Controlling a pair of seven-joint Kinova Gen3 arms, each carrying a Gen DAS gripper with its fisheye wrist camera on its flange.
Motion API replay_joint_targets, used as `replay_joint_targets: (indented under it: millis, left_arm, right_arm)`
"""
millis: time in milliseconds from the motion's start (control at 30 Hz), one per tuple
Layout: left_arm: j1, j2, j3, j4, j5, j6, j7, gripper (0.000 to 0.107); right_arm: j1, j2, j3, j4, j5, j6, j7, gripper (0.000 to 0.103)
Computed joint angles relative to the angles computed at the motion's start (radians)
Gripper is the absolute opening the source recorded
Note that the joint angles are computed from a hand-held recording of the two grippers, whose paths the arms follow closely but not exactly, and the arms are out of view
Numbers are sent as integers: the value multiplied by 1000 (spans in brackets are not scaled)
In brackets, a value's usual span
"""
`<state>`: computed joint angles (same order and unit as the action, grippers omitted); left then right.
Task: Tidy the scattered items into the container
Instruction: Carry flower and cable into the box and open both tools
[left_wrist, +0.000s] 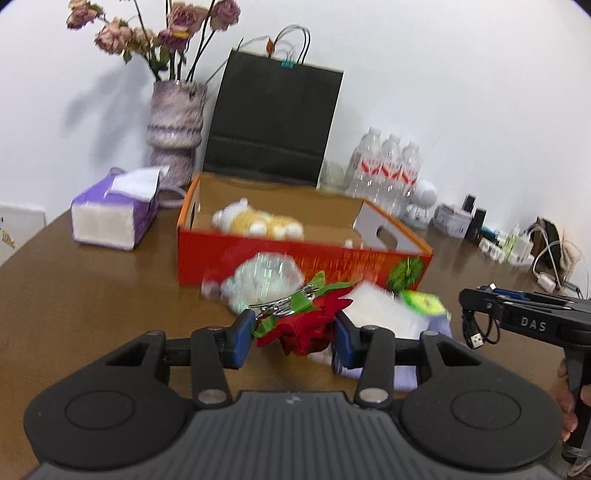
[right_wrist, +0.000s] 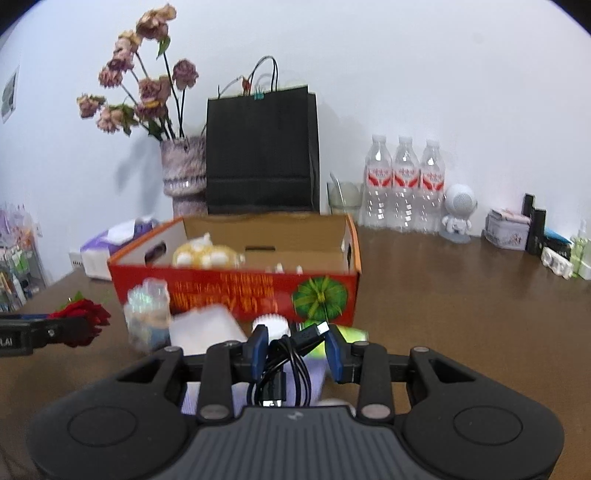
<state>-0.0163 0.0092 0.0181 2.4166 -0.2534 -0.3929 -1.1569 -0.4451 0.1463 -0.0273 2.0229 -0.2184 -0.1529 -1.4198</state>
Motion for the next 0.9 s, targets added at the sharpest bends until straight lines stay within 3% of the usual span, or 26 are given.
replay_joint_targets:
  millis: [200, 333, 567, 800, 833, 900]
  left_arm:
    - [-13, 60, 10, -110, -21, -26, 41, 46]
    - [-31, 138, 28, -215, -4, -23, 56, 46]
    - [-89, 281, 82, -383, -15, 29, 75, 46]
    - [-89, 361, 83, -457, 37, 102, 25, 48]
    - [-86, 366, 81, -460, 50, 109, 14, 53]
    - [-75, 370, 71, -468, 74, 127, -16, 76]
  right_arm:
    - [73, 76, -73, -152, 90, 33, -85, 32]
    - [47, 157, -44, -298, 112, 84, -114, 32]
    - [45, 310, -41, -532, 156, 216, -169, 32]
    - [62, 401, -63, -657, 202, 333, -174, 32]
    - [71, 411, -75, -675, 203, 356, -170, 32]
    - [73, 423, -78, -696, 204, 385, -170, 45]
